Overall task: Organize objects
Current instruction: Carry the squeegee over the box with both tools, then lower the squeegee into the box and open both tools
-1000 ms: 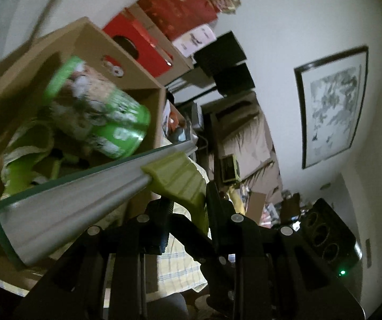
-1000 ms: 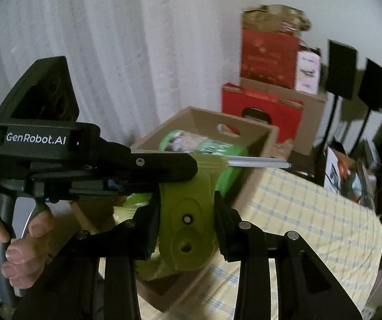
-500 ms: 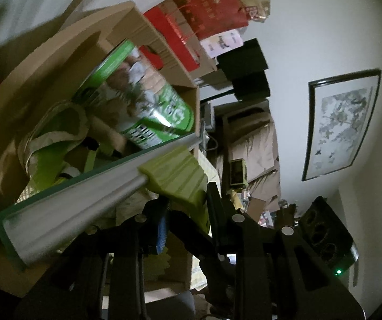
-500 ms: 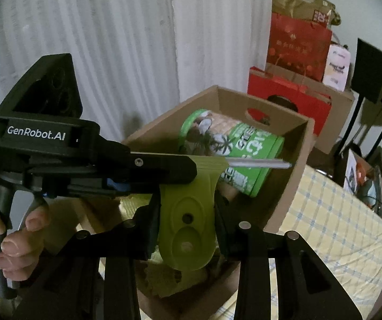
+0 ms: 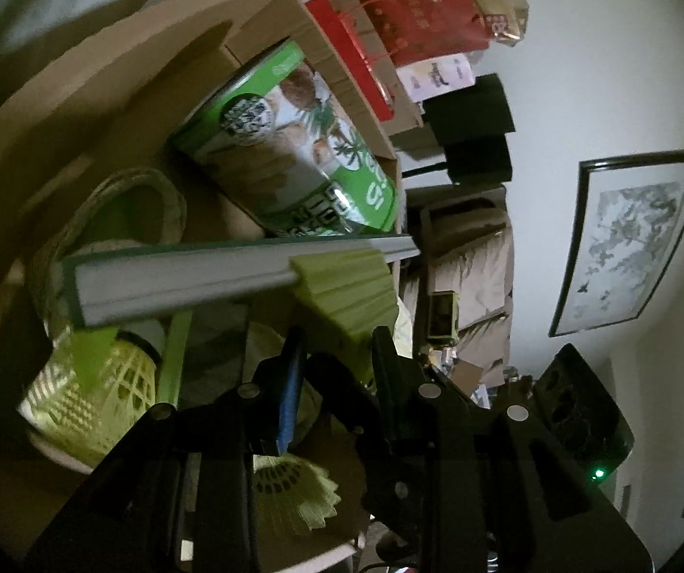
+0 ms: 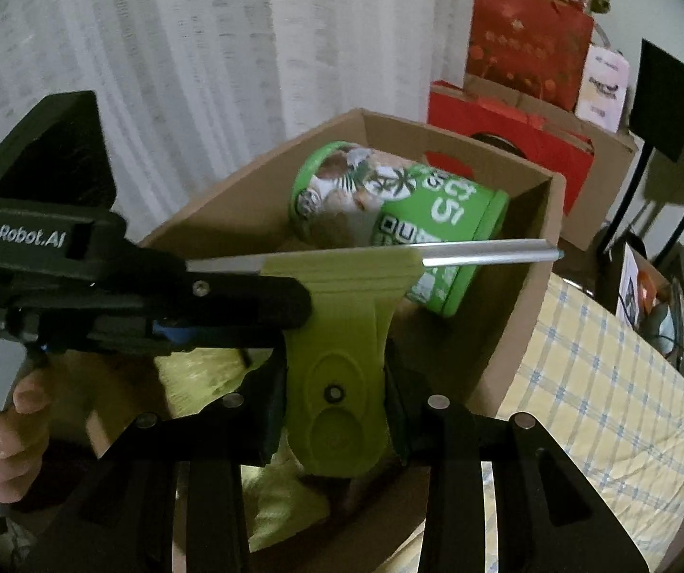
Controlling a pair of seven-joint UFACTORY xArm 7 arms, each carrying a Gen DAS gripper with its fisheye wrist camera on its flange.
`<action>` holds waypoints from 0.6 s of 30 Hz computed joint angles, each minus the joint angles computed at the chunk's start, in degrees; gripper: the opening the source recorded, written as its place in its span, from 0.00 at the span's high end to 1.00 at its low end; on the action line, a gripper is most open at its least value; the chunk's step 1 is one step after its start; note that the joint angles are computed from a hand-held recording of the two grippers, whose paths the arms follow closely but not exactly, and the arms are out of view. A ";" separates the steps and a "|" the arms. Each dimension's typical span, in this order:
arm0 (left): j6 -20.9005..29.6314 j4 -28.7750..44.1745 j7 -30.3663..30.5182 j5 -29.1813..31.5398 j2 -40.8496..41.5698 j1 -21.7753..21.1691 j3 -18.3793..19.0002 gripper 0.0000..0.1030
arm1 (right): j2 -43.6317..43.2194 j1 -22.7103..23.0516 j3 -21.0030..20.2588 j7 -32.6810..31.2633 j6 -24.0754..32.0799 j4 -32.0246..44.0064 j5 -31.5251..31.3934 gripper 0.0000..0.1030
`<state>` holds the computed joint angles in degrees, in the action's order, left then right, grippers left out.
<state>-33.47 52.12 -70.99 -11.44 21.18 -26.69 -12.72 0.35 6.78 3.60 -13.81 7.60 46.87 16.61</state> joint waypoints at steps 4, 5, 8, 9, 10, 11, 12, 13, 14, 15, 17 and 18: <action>0.93 -0.79 -0.68 1.10 -0.49 0.66 -0.29 0.74 | 2.10 -0.55 -0.18 2.80 0.78 2.24 -3.45 0.66; 1.45 -1.01 -0.39 0.90 -0.85 0.46 -0.15 0.73 | 2.43 -0.76 0.15 2.11 0.84 2.56 -2.39 0.66; 2.29 -2.31 0.76 -0.07 -2.49 -0.39 0.24 0.70 | 2.94 -1.20 1.28 -0.66 1.17 2.82 1.72 0.68; 3.04 -2.60 1.59 -0.88 -3.15 -0.96 0.59 0.69 | 2.98 -0.99 1.23 0.14 1.15 2.62 1.04 0.68; 4.13 -2.84 2.53 -1.56 -4.03 -1.46 0.89 0.67 | 3.05 -0.88 1.31 0.41 1.26 2.47 0.90 0.68; 4.64 -3.00 2.70 -1.35 -4.52 -1.28 0.73 0.67 | 3.11 -0.54 0.99 2.00 0.83 2.13 -1.09 0.68; 5.20 -3.17 2.97 -1.24 -5.08 -1.22 0.64 0.65 | 3.08 -0.19 0.51 3.80 0.42 1.82 -3.52 0.68; 6.37 -3.35 4.15 -1.92 -6.09 -1.85 1.03 0.62 | 3.04 -0.38 0.65 4.08 0.66 1.85 -3.55 0.68; 7.26 -3.47 5.51 -2.99 -6.88 -2.67 1.52 0.61 | 3.01 -0.77 1.09 2.80 1.11 2.11 -1.51 0.68; 8.17 -3.58 7.16 -4.49 -7.72 -3.73 2.13 0.59 | 2.82 -1.31 1.60 0.84 1.88 2.38 1.62 0.67; 9.78 -3.88 12.33 -9.67 -9.76 -7.13 4.01 0.54 | 1.91 -1.65 1.79 -1.19 2.07 2.08 5.18 0.67; 10.21 -4.03 14.59 -11.86 -10.55 -8.23 4.57 0.51 | 1.16 -1.74 1.85 -3.19 2.14 1.81 7.92 0.67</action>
<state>-23.26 48.09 -56.40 -23.31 10.63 -34.93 -8.16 1.51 5.04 5.45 -17.00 9.73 48.68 24.53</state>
